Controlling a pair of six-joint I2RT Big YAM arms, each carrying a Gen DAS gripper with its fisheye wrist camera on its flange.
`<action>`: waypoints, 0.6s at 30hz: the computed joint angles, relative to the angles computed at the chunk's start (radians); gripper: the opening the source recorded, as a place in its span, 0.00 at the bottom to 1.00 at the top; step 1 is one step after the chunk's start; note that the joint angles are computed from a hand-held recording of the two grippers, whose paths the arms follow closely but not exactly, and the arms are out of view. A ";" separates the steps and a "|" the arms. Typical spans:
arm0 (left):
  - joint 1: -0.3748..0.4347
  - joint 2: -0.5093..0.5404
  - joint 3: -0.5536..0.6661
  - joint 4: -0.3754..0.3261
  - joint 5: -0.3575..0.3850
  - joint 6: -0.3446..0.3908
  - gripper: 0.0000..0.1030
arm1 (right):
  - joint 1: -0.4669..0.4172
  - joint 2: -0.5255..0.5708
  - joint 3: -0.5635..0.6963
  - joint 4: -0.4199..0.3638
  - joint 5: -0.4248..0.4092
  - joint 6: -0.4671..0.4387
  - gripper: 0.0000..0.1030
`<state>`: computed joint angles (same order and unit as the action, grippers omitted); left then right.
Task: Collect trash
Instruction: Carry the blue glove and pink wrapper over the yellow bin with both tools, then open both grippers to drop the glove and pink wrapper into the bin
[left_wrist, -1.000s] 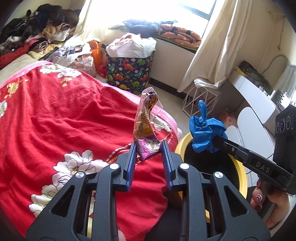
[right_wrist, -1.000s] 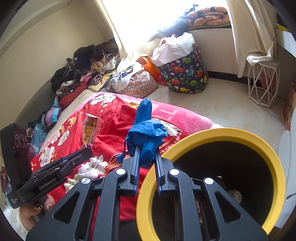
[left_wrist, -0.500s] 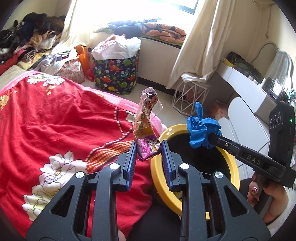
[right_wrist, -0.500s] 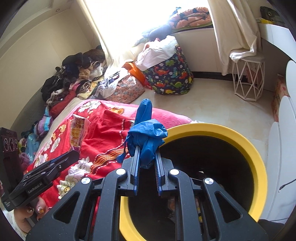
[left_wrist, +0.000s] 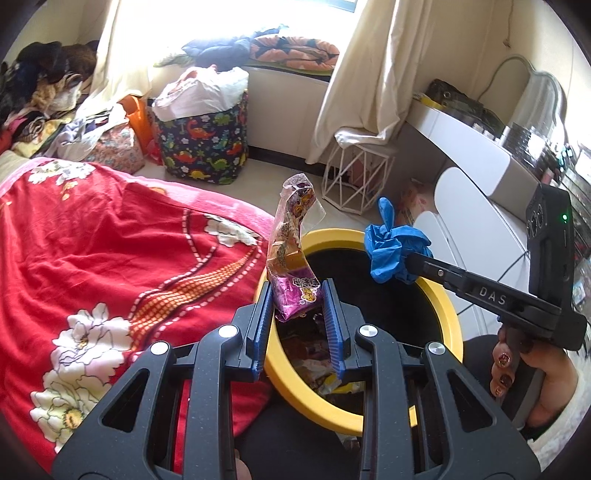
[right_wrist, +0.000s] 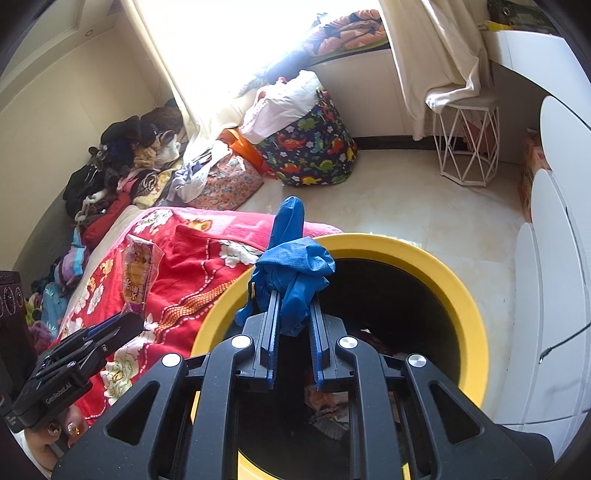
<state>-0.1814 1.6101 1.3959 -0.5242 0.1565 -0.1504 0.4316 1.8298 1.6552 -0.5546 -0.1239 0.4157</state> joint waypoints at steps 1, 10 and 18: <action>-0.004 0.002 0.002 -0.002 0.001 0.002 0.20 | -0.003 -0.001 -0.003 -0.003 -0.003 0.001 0.14; -0.040 0.036 0.032 -0.029 0.006 0.035 0.20 | -0.023 -0.011 -0.025 -0.022 -0.026 0.011 0.16; -0.065 0.085 0.078 -0.067 0.011 0.063 0.21 | -0.041 -0.025 -0.049 -0.021 -0.025 0.052 0.33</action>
<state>-0.2462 1.6950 1.4740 -0.5909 0.1674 -0.0879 0.3907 1.8051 1.6065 -0.5758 -0.1488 0.4673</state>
